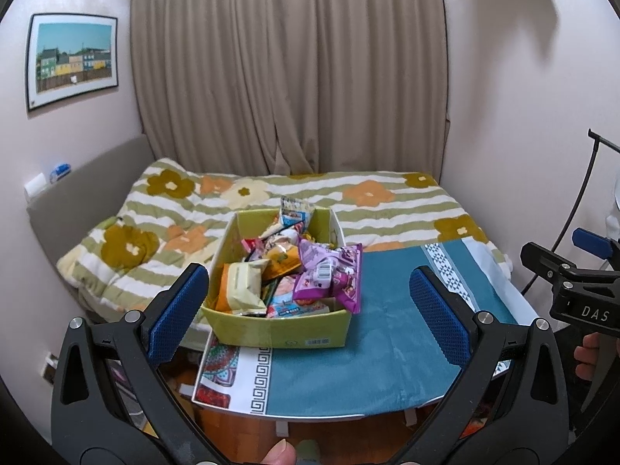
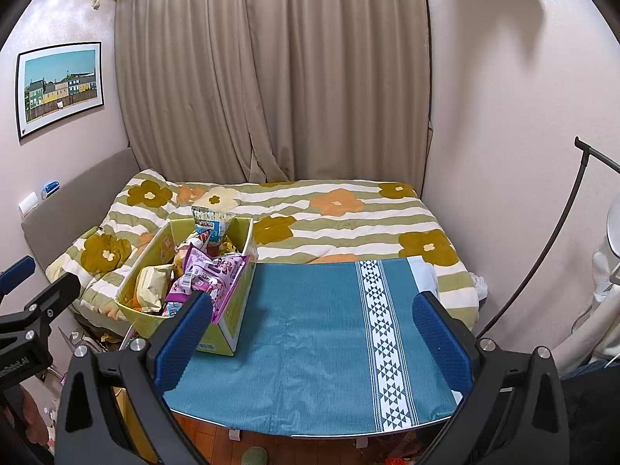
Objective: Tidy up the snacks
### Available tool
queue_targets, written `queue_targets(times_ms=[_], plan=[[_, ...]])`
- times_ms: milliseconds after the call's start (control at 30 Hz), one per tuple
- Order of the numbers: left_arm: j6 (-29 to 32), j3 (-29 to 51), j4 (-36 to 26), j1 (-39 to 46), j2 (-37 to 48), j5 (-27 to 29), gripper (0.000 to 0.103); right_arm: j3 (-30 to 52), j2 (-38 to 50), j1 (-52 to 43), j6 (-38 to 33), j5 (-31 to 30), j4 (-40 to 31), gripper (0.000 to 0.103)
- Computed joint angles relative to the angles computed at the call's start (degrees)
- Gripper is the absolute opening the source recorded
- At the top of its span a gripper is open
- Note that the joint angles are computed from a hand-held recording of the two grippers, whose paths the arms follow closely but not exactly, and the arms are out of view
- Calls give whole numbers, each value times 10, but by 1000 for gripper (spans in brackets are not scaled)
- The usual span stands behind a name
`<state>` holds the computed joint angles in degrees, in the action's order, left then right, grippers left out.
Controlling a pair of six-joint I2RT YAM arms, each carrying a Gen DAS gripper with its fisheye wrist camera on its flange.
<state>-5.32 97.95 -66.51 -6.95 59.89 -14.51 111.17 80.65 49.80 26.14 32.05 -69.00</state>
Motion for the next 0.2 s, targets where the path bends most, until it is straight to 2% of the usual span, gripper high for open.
queue_targets(times_ms=[67, 200], plan=[[-2, -4, 3, -10, 0, -15, 103, 1, 1, 0, 0, 0, 0, 103], [-10, -11, 6, -4, -3, -7, 103, 4, 2, 1, 1, 0, -4, 103]])
